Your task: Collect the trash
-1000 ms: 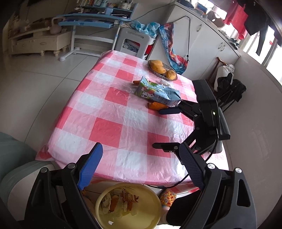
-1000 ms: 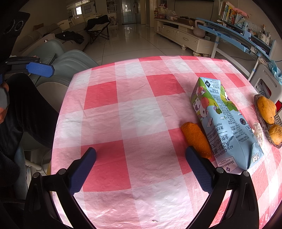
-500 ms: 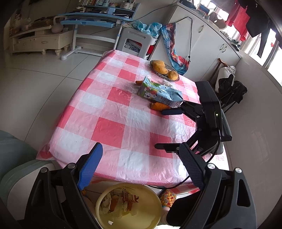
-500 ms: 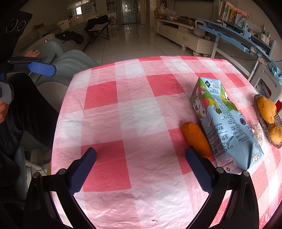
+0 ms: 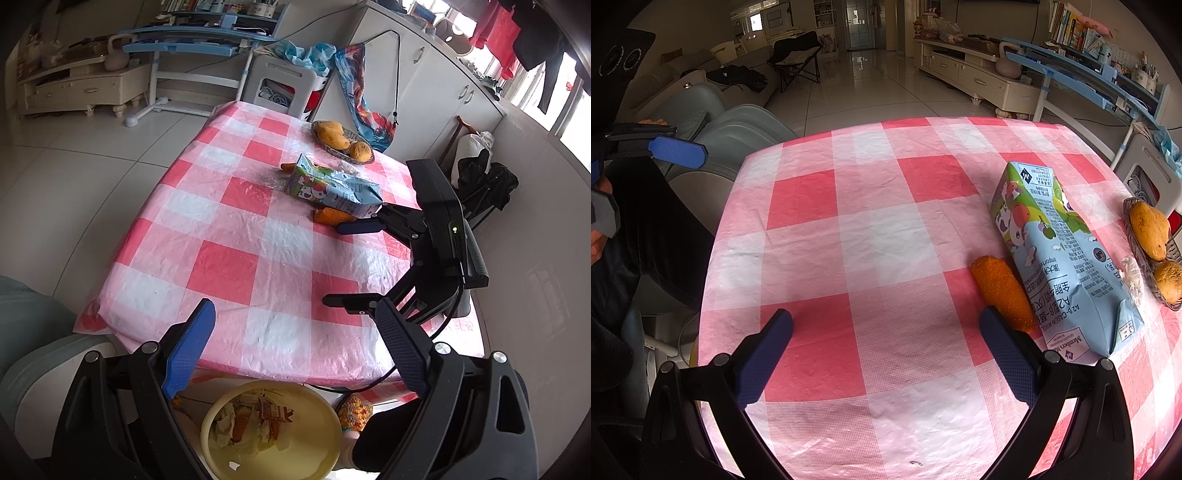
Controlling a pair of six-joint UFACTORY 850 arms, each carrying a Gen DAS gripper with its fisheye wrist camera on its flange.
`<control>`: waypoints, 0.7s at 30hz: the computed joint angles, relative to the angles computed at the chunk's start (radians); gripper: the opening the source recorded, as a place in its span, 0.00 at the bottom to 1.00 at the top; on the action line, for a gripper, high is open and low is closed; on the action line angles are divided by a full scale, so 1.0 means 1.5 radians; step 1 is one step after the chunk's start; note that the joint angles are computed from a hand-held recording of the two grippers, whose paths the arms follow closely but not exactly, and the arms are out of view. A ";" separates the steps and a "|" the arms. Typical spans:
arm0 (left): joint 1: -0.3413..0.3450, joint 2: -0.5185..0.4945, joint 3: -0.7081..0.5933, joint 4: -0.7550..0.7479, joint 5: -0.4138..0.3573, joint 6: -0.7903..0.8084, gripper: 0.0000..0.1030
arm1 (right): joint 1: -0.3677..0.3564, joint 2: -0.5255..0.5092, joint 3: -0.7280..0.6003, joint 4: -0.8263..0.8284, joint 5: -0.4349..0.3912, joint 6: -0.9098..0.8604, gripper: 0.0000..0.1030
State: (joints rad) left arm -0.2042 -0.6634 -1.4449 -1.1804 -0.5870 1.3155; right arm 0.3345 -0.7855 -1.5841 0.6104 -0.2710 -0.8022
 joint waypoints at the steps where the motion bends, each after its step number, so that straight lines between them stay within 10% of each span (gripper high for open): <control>1: 0.000 0.000 0.000 0.000 0.000 0.001 0.83 | 0.000 -0.001 -0.002 0.000 0.000 0.000 0.94; 21: -0.001 0.000 0.002 -0.003 -0.001 0.003 0.83 | -0.001 -0.001 -0.001 0.002 0.000 -0.003 0.94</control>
